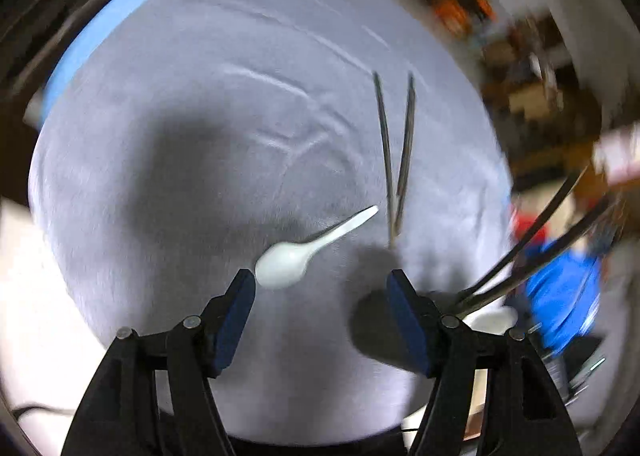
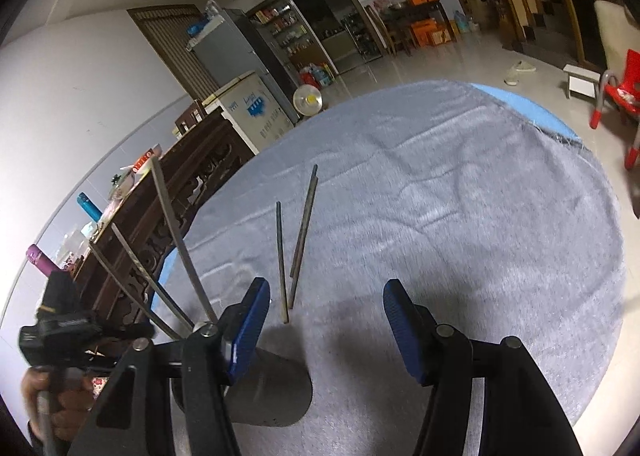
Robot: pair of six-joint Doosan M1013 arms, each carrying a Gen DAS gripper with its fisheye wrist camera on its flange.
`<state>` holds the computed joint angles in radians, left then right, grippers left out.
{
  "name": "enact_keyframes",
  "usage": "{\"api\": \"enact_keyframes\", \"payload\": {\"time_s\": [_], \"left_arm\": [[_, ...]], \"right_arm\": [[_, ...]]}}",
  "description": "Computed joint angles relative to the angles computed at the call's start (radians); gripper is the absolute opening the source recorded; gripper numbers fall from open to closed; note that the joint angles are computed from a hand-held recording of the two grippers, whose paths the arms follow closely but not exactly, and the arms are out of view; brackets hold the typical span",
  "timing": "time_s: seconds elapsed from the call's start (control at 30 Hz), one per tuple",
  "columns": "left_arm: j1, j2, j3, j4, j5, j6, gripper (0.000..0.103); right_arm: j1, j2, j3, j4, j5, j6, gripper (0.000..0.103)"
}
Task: Organize utensils
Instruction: 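Lower the left gripper onto the white plastic spoon and close on its handle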
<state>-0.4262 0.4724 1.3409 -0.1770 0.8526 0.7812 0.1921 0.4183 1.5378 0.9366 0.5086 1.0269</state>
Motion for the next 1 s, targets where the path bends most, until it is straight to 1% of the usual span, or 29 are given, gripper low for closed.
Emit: {"api": "enact_keyframes", "payload": {"time_s": [0.03, 0.07, 0.1, 0.13, 0.23, 0.3, 0.37, 0.43, 0.53, 0.6, 0.67, 0.7, 0.73, 0.77, 0.8, 0.83, 0.9, 1.0], "left_arm": [[-0.003, 0.023, -0.036, 0.025, 0.055, 0.054, 0.068], [-0.004, 0.042, -0.063, 0.031, 0.091, 0.115, 0.068], [-0.002, 0.058, -0.085, 0.039, 0.119, 0.162, 0.065], [-0.001, 0.071, -0.103, 0.045, 0.143, 0.182, 0.061], [0.008, 0.111, -0.159, 0.014, 0.204, 0.292, 0.054], [0.009, 0.142, -0.207, 0.011, 0.254, 0.360, 0.050], [0.013, 0.172, -0.246, -0.009, 0.300, 0.422, 0.050], [0.017, 0.205, -0.295, -0.027, 0.370, 0.468, 0.041], [0.012, 0.247, -0.356, -0.015, 0.443, 0.507, 0.040], [0.006, 0.263, -0.379, -0.001, 0.468, 0.521, 0.039], [-0.001, 0.284, -0.411, 0.018, 0.510, 0.526, 0.029], [-0.004, 0.294, -0.423, 0.024, 0.523, 0.517, 0.020], [-0.005, 0.301, -0.430, 0.029, 0.532, 0.510, 0.015], [-0.006, 0.302, -0.428, 0.033, 0.525, 0.505, 0.014], [-0.005, 0.301, -0.427, 0.031, 0.518, 0.501, 0.011], [-0.005, 0.303, -0.428, 0.031, 0.516, 0.491, 0.009], [-0.003, 0.294, -0.411, 0.041, 0.483, 0.462, 0.008], [0.013, 0.280, -0.383, 0.007, 0.436, 0.415, 0.008]], "right_arm": [[-0.001, 0.000, 0.001, -0.002, 0.000, 0.002, 0.063], [-0.001, 0.001, 0.001, -0.011, 0.000, 0.011, 0.063], [-0.002, 0.001, -0.001, -0.018, 0.002, 0.019, 0.063], [-0.003, 0.002, -0.002, -0.024, 0.004, 0.026, 0.063], [-0.003, 0.006, -0.005, -0.043, 0.004, 0.048, 0.063], [-0.004, 0.009, -0.009, -0.053, 0.007, 0.059, 0.063], [-0.004, 0.009, -0.012, -0.065, 0.009, 0.070, 0.063], [-0.005, 0.010, -0.013, -0.075, 0.006, 0.077, 0.063], [-0.005, 0.011, -0.016, -0.093, 0.004, 0.097, 0.063], [-0.006, 0.014, -0.019, -0.108, 0.005, 0.115, 0.063], [-0.008, 0.017, -0.021, -0.114, 0.009, 0.124, 0.063], [-0.008, 0.018, -0.022, -0.118, 0.010, 0.128, 0.063], [-0.008, 0.020, -0.024, -0.121, 0.011, 0.132, 0.063], [-0.008, 0.021, -0.025, -0.121, 0.012, 0.133, 0.063], [-0.009, 0.022, -0.026, -0.124, 0.013, 0.136, 0.063], [-0.010, 0.024, -0.028, -0.128, 0.014, 0.142, 0.063], [-0.012, 0.026, -0.028, -0.125, 0.016, 0.147, 0.063], [-0.013, 0.027, -0.030, -0.130, 0.019, 0.154, 0.063]]}}
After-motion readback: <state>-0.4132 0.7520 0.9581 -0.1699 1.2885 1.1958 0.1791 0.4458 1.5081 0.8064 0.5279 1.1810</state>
